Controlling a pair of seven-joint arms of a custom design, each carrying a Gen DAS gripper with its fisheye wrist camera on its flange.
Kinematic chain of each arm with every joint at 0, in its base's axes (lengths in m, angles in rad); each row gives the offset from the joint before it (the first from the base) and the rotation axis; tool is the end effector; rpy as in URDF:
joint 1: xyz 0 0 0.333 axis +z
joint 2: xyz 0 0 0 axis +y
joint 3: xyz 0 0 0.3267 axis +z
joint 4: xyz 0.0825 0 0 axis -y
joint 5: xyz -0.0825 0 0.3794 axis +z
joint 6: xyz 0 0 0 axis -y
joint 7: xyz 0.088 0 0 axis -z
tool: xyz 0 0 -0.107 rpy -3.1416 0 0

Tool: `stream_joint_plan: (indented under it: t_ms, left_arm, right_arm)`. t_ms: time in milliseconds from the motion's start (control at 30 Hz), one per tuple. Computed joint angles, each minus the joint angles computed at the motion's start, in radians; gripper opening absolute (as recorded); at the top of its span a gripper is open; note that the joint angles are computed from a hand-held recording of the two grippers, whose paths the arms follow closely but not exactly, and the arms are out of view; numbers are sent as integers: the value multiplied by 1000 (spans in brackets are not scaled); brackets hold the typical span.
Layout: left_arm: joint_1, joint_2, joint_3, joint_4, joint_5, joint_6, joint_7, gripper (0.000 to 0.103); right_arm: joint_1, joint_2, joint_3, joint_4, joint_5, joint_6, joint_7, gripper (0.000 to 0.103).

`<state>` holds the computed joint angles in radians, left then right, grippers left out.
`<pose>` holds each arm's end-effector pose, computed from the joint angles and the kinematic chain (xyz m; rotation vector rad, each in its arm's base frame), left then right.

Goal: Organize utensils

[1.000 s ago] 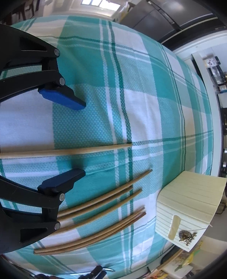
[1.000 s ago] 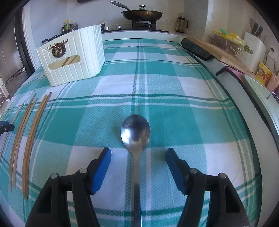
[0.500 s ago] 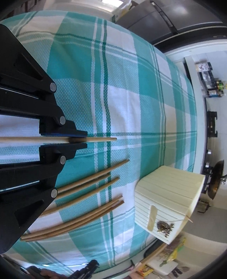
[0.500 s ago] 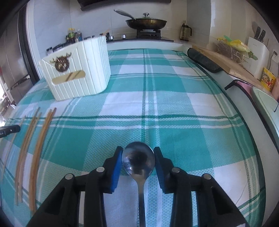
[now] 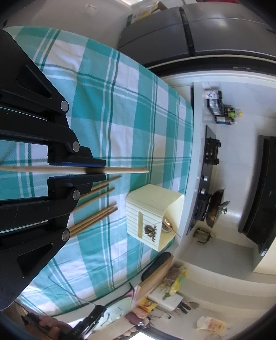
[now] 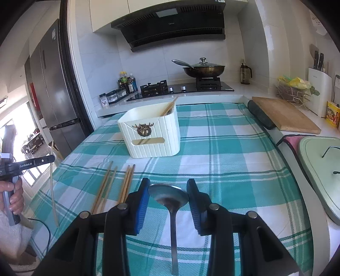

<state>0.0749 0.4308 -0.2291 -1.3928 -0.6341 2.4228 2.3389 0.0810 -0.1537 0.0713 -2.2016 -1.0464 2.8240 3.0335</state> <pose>0.7263 -0.0796 0.5490 -1.3505 2.3122 -1.1791 0.5198 0.1255 0.5299 -1.2604 1.9433 -0.8390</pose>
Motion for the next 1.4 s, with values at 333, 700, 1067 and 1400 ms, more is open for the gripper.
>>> stream_joint_plan:
  t_ms: [333,700,1067,1400]
  left_arm:
    - [10,-46,-11,-26,-79,8,67,4]
    - [-1,-7,-9,52,-53,-12,38,4]
    - [-4,8,-16,73,-38,-17,32,4]
    - [4,8,-12,72,-35,-22,23,4]
  right_arm:
    - [0,9,3,65,-42,0,9,35]
    - [15,77,-39,194,113,2,-235,35]
    - [28,125,-58,274,149,-9,-308,20]
    - [25,89,-63,225,153,-60,-279,20]
